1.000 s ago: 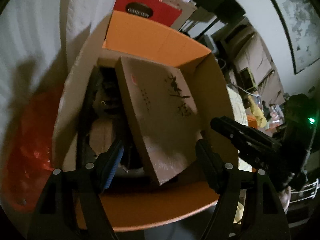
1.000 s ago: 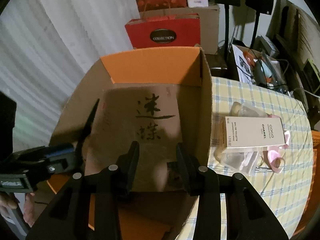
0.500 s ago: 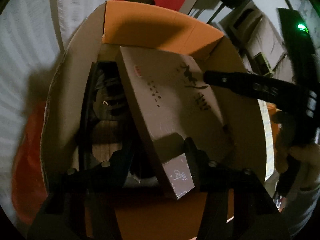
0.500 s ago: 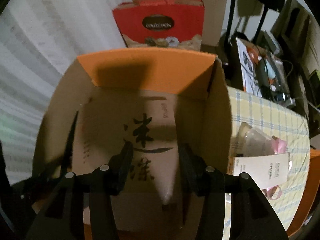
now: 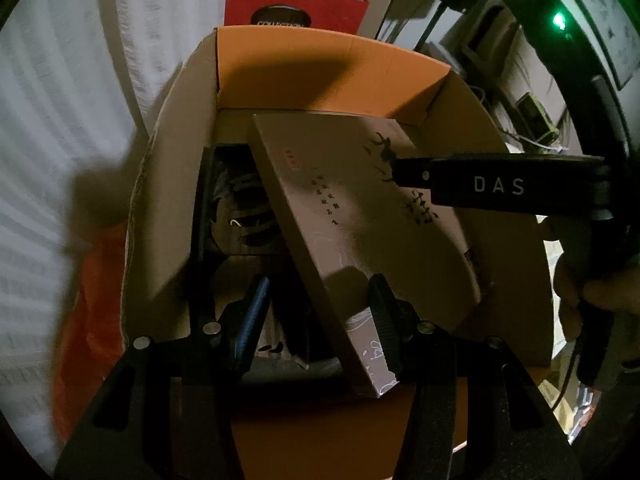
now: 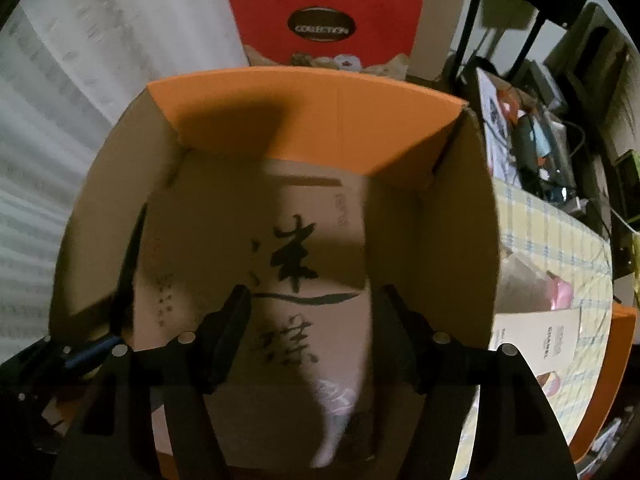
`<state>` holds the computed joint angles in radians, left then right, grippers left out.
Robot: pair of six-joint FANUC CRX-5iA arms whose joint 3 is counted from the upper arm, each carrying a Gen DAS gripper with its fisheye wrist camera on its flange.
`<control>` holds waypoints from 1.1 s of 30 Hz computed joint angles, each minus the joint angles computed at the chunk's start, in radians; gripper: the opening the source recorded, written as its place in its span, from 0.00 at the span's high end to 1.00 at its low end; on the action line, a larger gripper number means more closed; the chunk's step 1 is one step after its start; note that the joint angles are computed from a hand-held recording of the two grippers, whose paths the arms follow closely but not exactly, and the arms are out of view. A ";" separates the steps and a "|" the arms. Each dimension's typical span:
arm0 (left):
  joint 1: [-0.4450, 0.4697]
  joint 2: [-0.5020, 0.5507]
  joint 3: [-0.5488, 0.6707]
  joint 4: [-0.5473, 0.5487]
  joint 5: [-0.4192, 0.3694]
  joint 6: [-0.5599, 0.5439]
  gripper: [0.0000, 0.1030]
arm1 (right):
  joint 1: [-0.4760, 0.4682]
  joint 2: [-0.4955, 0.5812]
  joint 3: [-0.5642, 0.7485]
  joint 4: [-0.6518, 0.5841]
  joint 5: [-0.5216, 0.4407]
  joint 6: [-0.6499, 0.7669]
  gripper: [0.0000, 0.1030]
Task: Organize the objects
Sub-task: 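Carry the brown gift box with the right gripper into the cardboard box, then lower the gift box flat into the cardboard box and release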
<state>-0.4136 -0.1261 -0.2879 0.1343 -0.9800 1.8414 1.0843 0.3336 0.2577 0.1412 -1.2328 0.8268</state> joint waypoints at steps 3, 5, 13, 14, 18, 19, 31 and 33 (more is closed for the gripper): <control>0.000 0.002 0.004 -0.009 -0.012 -0.002 0.53 | -0.016 0.002 0.017 -0.037 -0.009 0.018 0.33; 0.001 0.001 0.005 -0.012 -0.020 -0.003 0.53 | -0.024 -0.003 0.016 -0.052 0.000 0.029 0.32; 0.002 -0.007 -0.001 -0.023 -0.022 -0.002 0.53 | -0.038 -0.021 0.008 -0.105 0.019 0.056 0.31; 0.001 -0.007 -0.001 -0.024 -0.024 -0.001 0.53 | -0.040 -0.020 0.010 -0.111 0.016 0.062 0.31; 0.000 -0.014 -0.006 -0.022 -0.017 0.000 0.53 | -0.034 0.015 0.060 -0.135 -0.046 0.097 0.34; 0.000 -0.016 -0.010 -0.020 -0.013 -0.003 0.53 | -0.033 0.019 0.060 -0.125 -0.049 0.085 0.36; -0.031 0.013 0.021 -0.075 -0.035 0.048 0.55 | -0.016 0.019 0.067 0.010 -0.037 0.017 0.32; -0.028 0.013 0.017 -0.063 -0.028 0.048 0.55 | -0.024 0.026 0.072 -0.038 -0.039 0.043 0.33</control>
